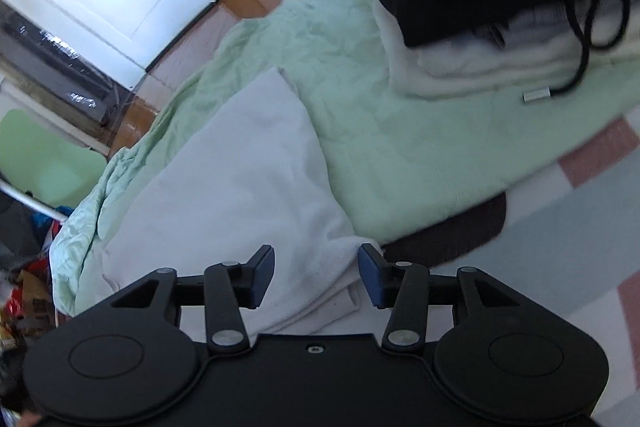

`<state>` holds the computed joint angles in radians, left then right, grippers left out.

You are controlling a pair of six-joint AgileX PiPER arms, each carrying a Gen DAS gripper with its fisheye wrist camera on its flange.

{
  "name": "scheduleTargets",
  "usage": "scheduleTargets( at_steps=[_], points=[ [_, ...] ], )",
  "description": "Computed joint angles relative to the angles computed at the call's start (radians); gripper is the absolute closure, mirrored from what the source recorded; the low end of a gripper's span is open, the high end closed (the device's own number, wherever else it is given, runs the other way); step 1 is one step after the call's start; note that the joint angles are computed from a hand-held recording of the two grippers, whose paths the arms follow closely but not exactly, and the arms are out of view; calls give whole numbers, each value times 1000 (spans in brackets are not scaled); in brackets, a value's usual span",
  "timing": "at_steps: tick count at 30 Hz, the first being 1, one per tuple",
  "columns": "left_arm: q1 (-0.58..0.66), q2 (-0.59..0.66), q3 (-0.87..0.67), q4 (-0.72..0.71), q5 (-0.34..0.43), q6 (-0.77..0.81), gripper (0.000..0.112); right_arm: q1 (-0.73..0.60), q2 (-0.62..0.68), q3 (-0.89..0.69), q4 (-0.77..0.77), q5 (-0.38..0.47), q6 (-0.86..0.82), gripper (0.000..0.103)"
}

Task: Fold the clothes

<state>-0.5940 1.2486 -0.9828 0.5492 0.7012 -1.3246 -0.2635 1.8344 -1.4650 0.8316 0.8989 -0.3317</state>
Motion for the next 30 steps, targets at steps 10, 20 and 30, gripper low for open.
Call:
scheduleTargets(
  at_steps=[10, 20, 30],
  points=[
    [-139, -30, -45, 95, 116, -148, 66, -12, -21, 32, 11, 29, 1, 51],
    [-44, 124, -183, -182, 147, 43, 66, 79, -55, -17, -193, -77, -46, 99],
    [-56, 216, -359, -142, 254, 155, 63, 63, -45, -130, -33, 85, -129, 99]
  ],
)
